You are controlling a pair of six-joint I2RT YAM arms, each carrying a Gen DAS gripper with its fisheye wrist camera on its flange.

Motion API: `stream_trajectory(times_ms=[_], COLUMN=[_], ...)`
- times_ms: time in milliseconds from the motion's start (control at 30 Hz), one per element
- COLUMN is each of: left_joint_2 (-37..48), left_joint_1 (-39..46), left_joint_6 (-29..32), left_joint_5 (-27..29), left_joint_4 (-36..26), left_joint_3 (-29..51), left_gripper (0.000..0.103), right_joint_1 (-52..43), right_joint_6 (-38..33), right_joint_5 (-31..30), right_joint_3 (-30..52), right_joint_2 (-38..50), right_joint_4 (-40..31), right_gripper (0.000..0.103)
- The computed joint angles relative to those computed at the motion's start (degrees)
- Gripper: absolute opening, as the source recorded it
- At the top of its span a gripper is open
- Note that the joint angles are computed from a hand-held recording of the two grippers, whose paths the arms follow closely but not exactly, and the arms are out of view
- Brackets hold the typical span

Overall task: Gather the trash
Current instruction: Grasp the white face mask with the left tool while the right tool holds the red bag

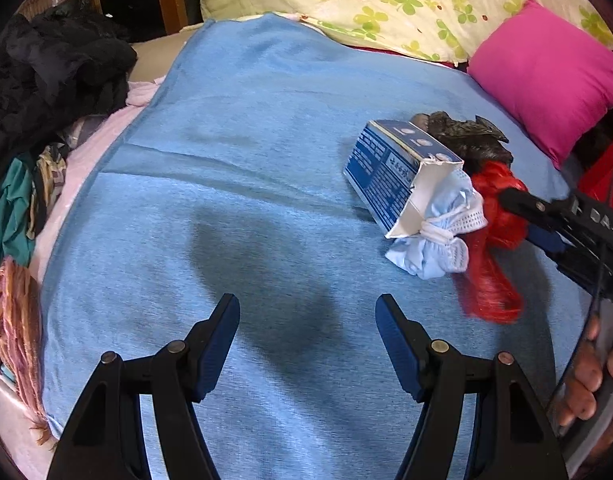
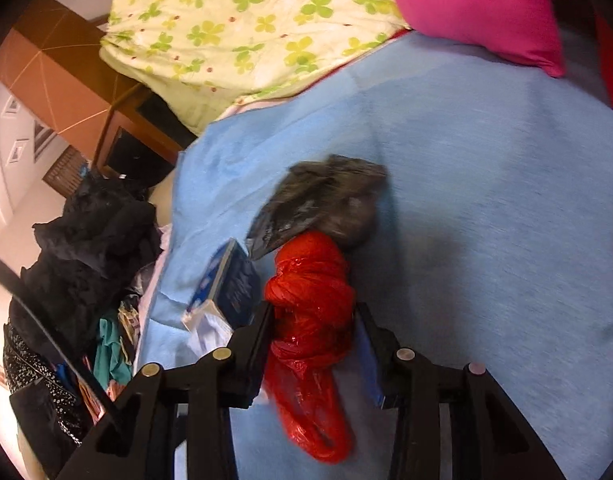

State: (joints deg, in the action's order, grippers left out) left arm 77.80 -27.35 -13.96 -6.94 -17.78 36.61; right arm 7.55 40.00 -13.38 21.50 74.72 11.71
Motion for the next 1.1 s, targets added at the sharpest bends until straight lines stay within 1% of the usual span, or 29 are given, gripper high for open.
stream_trajectory(times_ms=[100,200,267,367,533,667,800,933,1000,1067,1100], left_joint_2=[1.04,2.15,3.19,4.77,7.07,9.9,12.27,14.69,16.24,17.38,17.89], left_joint_1=[0.63,0.04,-0.89,-2.55,-5.49,-7.0,-6.58,-7.07,-7.45,-7.83,-7.9], left_joint_6=[-0.73,-1.75,-2.56,-3.63,-4.53,-4.72,-4.54,-5.55,-5.27,-5.29,-5.39], left_joint_5=[2.62,3.73,4.77,6.15,5.99,5.2,5.95,6.75,6.82,7.08,7.35], left_joint_4=[0.22,0.82,1.34,1.95,3.86,5.96,8.96,10.41,10.44,10.27,10.33], left_joint_3=[0.42,0.87,1.46,2.53,4.21,5.74,6.78,8.32,9.23,9.63,9.84], left_gripper=[0.071,0.071,0.071,0.071,0.071,0.071,0.071,0.071,0.065,0.051,0.049], right_joint_1=[-2.4,-4.01,-4.41,-4.09,-5.43,-6.72,-7.64,-8.92,-9.07,-8.24,-7.62], right_joint_6=[-1.53,-2.98,-4.12,-6.19,-8.11,-9.1,-9.65,-10.14,-10.22,-10.17,-10.23], right_joint_5=[-1.56,-2.58,-2.02,0.42,0.61,-0.36,-0.9,-1.81,-1.81,-0.75,0.05], right_joint_3=[-1.24,-2.15,-2.31,-1.93,-2.43,-3.08,-3.38,-3.43,-3.37,-3.07,-2.85], right_joint_2=[-4.89,-10.37,-14.17,-19.54,-28.37,-35.15,-42.36,-49.01,-52.51,-54.71,-55.48], right_joint_4=[-4.71,-8.73,-12.22,-17.87,-25.52,-30.83,-36.46,-42.12,-45.09,-47.09,-47.89], right_gripper=[0.043,0.043,0.043,0.043,0.043,0.043,0.043,0.043,0.043,0.043,0.043])
